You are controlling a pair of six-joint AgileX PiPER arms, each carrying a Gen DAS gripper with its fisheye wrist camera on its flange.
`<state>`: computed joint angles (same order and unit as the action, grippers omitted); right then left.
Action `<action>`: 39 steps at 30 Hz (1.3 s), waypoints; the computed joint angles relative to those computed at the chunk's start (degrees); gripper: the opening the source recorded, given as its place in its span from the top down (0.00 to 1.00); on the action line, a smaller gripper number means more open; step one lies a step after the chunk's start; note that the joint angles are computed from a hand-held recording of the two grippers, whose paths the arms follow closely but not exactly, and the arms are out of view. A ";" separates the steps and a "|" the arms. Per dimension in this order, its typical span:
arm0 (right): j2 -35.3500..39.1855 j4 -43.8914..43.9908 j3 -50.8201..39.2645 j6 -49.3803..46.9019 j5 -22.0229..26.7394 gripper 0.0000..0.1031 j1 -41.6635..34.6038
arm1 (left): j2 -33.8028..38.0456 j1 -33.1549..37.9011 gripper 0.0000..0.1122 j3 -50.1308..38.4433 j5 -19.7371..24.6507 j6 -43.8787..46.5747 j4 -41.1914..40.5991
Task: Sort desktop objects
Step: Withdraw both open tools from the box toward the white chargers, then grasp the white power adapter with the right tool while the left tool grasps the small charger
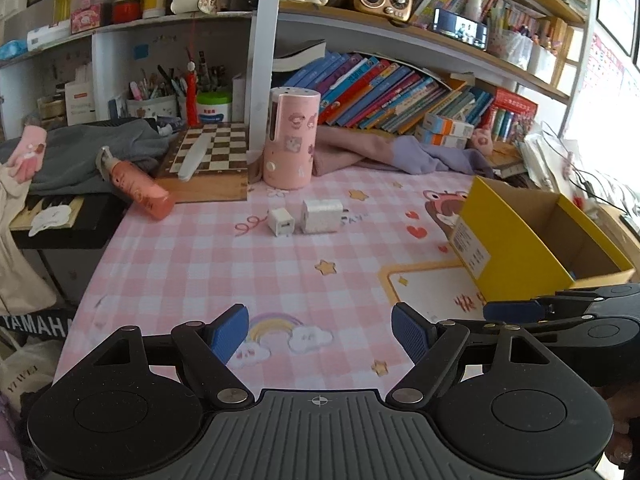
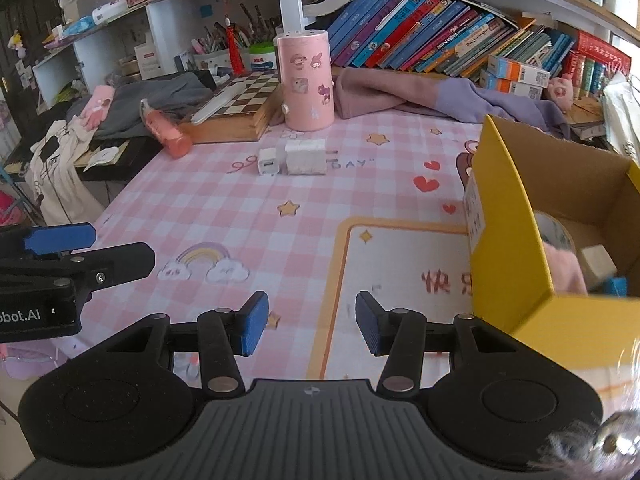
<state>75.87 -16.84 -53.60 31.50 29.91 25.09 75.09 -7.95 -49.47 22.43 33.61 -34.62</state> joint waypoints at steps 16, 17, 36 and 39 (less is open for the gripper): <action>15.77 21.86 -18.11 -28.22 -0.28 0.52 -12.47 | 14.17 -1.32 0.28 -16.19 -1.25 -15.34 12.85; 16.95 23.02 -19.73 -30.11 0.22 0.52 -13.05 | 14.93 -1.26 0.28 -17.16 -1.24 -16.08 13.51; 42.91 32.86 -57.25 -56.34 20.63 0.48 -16.49 | 28.95 -0.44 0.28 -34.57 3.30 -27.74 24.36; 47.76 32.08 -64.72 -57.79 24.08 0.48 -15.80 | 30.48 -0.38 0.28 -36.29 3.89 -29.05 25.63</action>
<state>123.63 15.24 -118.33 -26.29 54.00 9.29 105.57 -8.33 -85.77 26.32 4.56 -8.98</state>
